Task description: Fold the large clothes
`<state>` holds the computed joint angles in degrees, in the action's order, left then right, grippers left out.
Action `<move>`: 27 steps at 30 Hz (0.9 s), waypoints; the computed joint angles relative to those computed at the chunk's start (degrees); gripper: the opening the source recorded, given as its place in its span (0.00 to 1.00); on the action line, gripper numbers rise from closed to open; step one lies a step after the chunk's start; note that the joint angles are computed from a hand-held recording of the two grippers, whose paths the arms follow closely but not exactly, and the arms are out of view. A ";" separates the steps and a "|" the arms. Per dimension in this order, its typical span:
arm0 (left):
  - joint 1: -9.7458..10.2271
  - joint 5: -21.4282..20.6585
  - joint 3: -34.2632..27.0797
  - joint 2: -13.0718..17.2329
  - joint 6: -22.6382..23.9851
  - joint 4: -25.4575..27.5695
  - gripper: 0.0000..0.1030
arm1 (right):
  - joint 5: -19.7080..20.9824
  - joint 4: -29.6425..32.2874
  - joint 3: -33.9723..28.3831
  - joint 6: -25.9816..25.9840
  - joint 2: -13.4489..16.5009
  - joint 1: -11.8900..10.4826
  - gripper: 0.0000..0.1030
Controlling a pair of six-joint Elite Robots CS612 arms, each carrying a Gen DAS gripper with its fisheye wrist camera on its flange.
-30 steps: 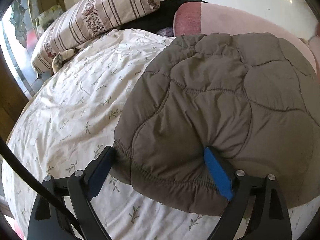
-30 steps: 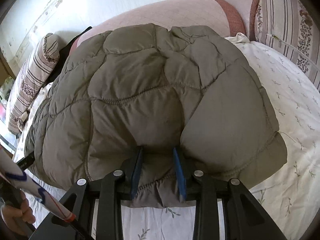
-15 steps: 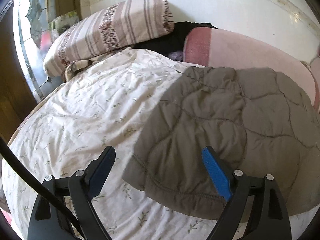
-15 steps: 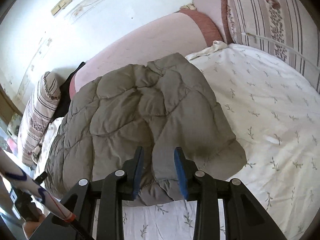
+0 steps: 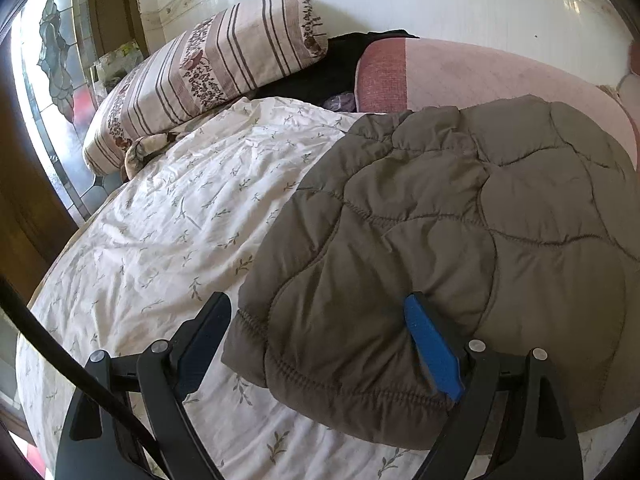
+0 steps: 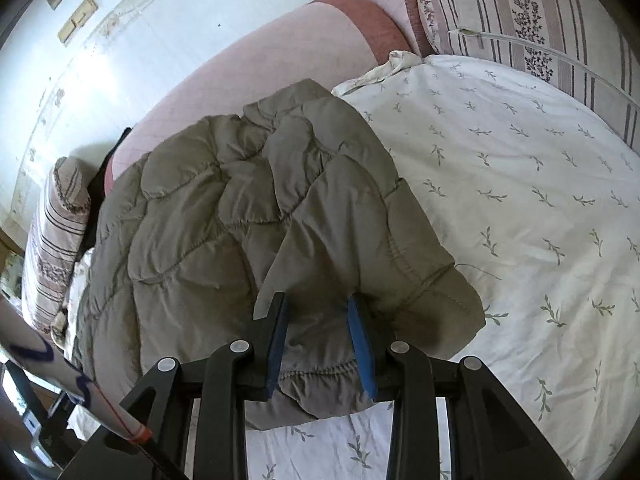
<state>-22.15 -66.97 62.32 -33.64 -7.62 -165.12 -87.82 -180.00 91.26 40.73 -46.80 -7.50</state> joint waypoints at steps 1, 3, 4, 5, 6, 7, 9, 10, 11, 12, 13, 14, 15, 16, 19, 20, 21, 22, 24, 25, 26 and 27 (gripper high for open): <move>0.01 -0.06 -0.10 0.08 0.11 0.03 0.86 | 0.10 0.13 -0.06 -0.04 0.12 -0.01 0.34; 0.06 -0.25 -0.21 0.17 0.23 0.01 0.86 | 0.21 0.35 -0.25 0.14 0.29 -0.01 0.34; 0.09 -0.34 -0.22 0.18 0.30 0.03 0.86 | 0.31 0.40 -0.32 0.25 0.36 -0.04 0.34; 0.08 -0.34 -0.22 0.18 0.27 0.00 0.86 | 0.29 0.53 -0.39 0.23 0.40 -0.03 0.34; 0.08 -0.34 -0.29 0.23 0.30 0.01 0.86 | 0.17 0.67 -0.47 0.16 0.43 0.02 0.34; 0.06 -0.29 -0.35 0.28 0.36 0.03 0.86 | 0.12 0.87 -0.61 0.07 0.48 0.04 0.34; 0.07 -0.28 -0.34 0.28 0.35 0.02 0.86 | 0.09 1.10 -0.69 -0.07 0.53 0.06 0.34; 0.07 -0.28 -0.34 0.28 0.35 0.02 0.86 | 0.28 1.03 -0.66 -0.12 0.56 -0.03 0.34; 0.06 -0.29 -0.38 0.30 0.30 0.06 0.86 | 0.45 0.96 -0.62 -0.05 0.56 -0.08 0.34; 0.05 -0.29 -0.32 0.28 0.31 0.02 0.86 | 0.67 0.83 -0.57 0.03 0.58 -0.13 0.34; 0.04 -0.24 -0.34 0.30 0.35 0.00 0.86 | 0.84 0.73 -0.53 0.09 0.58 -0.18 0.34; 0.03 -0.18 -0.38 0.33 0.39 0.00 0.86 | 1.09 0.58 -0.46 0.19 0.58 -0.24 0.34; 0.03 -0.18 -0.38 0.33 0.39 0.00 0.86 | 1.36 0.43 -0.38 0.34 0.57 -0.32 0.34; 0.03 -0.11 -0.43 0.36 0.55 0.03 0.86 | 1.56 0.36 -0.31 0.49 0.54 -0.37 0.34; 0.03 -0.11 -0.65 0.42 0.71 0.42 0.86 | 2.23 -0.10 0.25 1.13 0.13 -0.56 0.34; 0.03 -0.22 -0.58 0.37 0.71 0.48 0.86 | 2.50 -0.42 0.62 1.51 -0.17 -0.68 0.34; 0.13 -0.64 -0.65 0.30 0.60 0.86 0.86 | 2.75 -1.05 1.13 2.07 -0.54 -0.82 0.34; 0.36 -1.56 -0.79 0.12 0.16 1.73 0.86 | 2.70 -1.62 1.55 2.53 -0.85 -0.91 0.35; 1.36 -5.46 -0.86 -0.57 -2.74 3.94 0.86 | 1.37 -3.17 2.75 3.86 -1.67 -1.03 0.38; 2.04 -7.86 -0.87 -0.92 -5.08 5.07 0.86 | 0.18 -4.26 3.60 5.09 -2.11 -1.09 0.42; 2.90 -10.54 -1.06 -1.13 -8.15 6.44 0.86 | -1.11 -4.87 4.38 6.69 -2.56 -1.17 0.53; 3.81 -13.23 -1.43 -1.19 -11.25 7.87 0.86 | -2.34 -5.40 5.20 8.71 -2.97 -1.28 0.57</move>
<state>-18.35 -80.19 60.89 -34.83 -18.87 -157.24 -90.16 -185.40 96.46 49.44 -49.77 -8.78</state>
